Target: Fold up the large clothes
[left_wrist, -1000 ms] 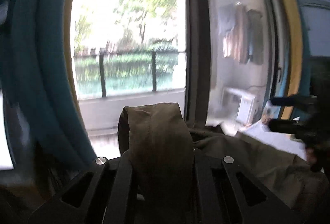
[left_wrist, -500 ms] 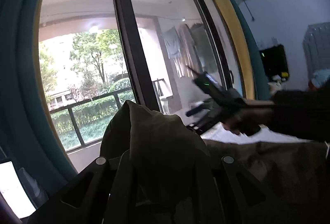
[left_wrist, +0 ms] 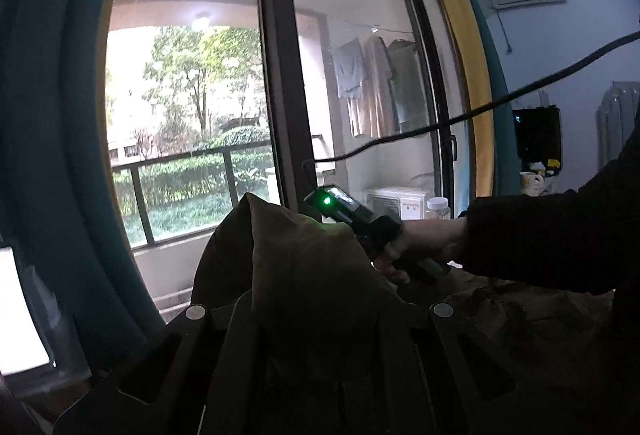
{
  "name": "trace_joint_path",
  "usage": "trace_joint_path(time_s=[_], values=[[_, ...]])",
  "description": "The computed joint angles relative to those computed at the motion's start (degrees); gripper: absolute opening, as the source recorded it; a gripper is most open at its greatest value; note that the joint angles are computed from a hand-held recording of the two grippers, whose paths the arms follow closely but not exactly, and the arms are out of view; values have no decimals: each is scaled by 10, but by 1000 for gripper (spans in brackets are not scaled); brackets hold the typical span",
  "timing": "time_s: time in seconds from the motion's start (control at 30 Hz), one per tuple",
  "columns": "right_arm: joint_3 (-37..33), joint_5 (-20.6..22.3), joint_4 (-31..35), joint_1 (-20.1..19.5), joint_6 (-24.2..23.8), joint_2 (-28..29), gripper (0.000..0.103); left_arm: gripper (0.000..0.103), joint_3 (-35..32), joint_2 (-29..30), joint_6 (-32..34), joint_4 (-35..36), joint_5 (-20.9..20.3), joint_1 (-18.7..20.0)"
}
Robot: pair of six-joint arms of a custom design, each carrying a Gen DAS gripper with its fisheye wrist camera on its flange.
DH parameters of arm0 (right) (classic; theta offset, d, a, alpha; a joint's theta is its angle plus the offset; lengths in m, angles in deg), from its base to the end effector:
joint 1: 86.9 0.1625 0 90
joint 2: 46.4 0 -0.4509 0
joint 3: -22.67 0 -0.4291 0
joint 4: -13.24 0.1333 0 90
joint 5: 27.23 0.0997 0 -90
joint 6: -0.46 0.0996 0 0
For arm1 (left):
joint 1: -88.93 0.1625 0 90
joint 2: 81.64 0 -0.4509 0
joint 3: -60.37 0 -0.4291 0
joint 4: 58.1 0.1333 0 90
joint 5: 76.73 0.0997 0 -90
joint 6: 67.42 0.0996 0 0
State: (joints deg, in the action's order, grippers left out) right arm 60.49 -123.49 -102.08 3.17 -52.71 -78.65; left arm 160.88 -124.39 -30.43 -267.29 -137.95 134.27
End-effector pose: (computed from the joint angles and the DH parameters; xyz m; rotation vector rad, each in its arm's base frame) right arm 0.1236 -0.9356 0.3020 1.2602 -2.5752 0.3764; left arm -0.3521 -0.6142 0.1514 1.2669 2.0151 -1.4352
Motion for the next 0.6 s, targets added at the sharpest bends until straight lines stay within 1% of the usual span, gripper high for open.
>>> trace_joint_path(time_s=[0.03, 0.07, 0.1, 0.13, 0.17, 0.2, 0.23, 0.33, 0.4, 0.47, 0.53, 0.57, 0.6], values=[[-13, 4, 28, -2, 3, 7, 41, 9, 0, 0, -1, 1, 0, 1], [-14, 13, 47, -4, 1, 9, 33, 9, 1, 0, -3, 3, -3, 3], [2, 13, 43, -5, -7, 3, 16, 9, 3, -2, -5, 4, -6, 4], [31, 8, 14, -4, -22, -9, 11, 9, 2, -3, -6, 5, -3, 5], [63, 9, -22, -4, -39, -24, 9, 9, -1, -3, -7, 6, 0, 6], [92, 18, -63, -4, -51, -39, 6, 9, -4, -3, -8, 7, 3, 6], [116, 32, -104, -4, -54, -53, 4, 9, -8, -1, -8, 6, 9, 7], [166, 83, -223, -7, -48, -92, 4, 9, -27, 4, -10, 9, 23, 9], [177, 119, -291, -10, -28, -110, 4, 9, -56, 17, -13, 17, 32, 14], [180, 147, -352, -11, -6, -125, 4, 9, -105, 41, -11, 29, 52, 21], [191, 180, -409, -15, 12, -145, 4, 9, -170, 71, -14, 56, 85, 28], [201, 187, -434, -16, 18, -155, 4, 9, -209, 89, -11, 64, 97, 31], [218, 199, -462, -19, 21, -171, 4, 9, -243, 105, -7, 70, 100, 33]])
